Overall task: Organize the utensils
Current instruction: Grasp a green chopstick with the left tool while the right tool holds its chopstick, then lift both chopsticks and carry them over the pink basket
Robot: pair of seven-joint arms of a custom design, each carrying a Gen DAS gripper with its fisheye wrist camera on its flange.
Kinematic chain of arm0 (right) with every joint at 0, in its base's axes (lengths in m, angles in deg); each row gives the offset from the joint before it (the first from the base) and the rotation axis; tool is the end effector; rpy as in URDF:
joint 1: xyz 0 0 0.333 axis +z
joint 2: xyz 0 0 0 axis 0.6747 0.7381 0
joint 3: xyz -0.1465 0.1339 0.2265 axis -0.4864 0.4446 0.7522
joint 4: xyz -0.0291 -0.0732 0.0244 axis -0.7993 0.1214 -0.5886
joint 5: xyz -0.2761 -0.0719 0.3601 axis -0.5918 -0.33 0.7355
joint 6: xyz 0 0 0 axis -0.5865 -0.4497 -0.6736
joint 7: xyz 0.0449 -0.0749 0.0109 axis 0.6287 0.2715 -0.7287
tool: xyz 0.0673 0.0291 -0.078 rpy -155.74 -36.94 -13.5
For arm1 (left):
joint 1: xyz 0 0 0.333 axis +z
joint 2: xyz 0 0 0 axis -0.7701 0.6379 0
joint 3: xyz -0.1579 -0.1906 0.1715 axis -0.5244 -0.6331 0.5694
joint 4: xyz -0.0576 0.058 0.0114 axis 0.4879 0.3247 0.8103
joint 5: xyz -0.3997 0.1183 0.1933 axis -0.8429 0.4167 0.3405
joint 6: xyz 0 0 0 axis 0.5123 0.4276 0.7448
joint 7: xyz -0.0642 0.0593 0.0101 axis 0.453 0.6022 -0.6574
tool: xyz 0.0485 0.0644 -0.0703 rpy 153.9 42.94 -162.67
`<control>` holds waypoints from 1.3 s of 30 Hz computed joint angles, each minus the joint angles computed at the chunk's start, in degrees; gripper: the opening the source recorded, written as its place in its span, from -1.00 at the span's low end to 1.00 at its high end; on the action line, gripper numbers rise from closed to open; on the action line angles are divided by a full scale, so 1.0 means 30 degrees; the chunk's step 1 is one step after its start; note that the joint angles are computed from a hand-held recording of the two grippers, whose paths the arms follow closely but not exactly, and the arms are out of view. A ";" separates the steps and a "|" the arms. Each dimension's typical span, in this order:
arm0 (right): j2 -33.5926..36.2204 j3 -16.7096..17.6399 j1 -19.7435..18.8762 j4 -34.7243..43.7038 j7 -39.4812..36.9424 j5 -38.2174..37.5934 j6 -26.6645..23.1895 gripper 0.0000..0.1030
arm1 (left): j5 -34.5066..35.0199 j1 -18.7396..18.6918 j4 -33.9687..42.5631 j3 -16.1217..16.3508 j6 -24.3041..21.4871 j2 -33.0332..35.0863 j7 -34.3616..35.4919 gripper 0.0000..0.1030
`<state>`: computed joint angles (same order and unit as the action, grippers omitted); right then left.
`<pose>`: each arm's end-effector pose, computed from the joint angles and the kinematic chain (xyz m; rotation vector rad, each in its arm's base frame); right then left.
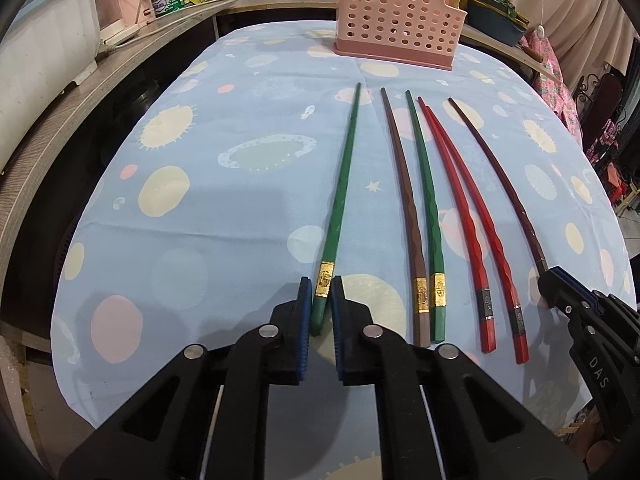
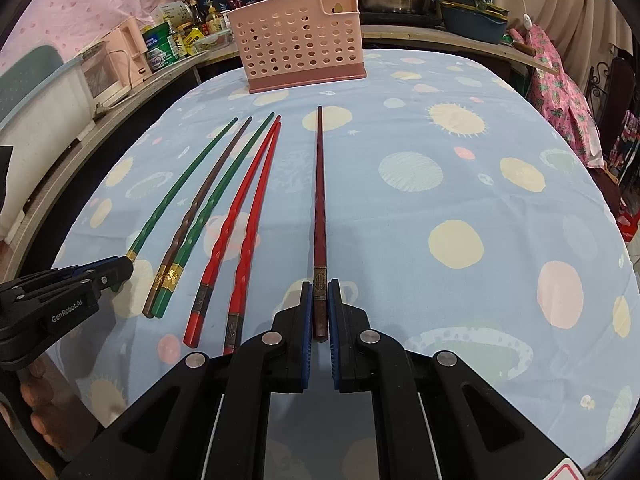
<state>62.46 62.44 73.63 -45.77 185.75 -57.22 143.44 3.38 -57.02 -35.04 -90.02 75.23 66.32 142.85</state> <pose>0.6579 0.3939 0.4432 -1.8078 1.7991 -0.4861 0.6865 -0.1971 0.4562 -1.9053 1.9727 -0.5959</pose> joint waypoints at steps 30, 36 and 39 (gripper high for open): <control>-0.1354 -0.0727 -0.0824 0.1536 0.3555 -0.3475 0.2381 -0.87 | -0.1738 0.0592 0.2940 0.0155 0.1275 -0.0440 0.0702 -0.86; -0.0299 -0.1265 -0.0788 0.3665 0.3523 -0.3562 0.2537 -0.87 | -0.1041 0.0523 0.5688 0.0260 0.1088 0.0971 0.0296 -0.86; 0.0573 -0.1409 -0.0883 0.5188 0.2996 -0.3138 0.2487 -0.87 | -0.0963 0.0522 0.7342 0.0245 0.0774 0.1900 0.0250 -0.86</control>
<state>64.18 58.21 70.98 -30.21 194.74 -66.63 150.90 0.49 -55.46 -13.02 -89.28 77.56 72.02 143.60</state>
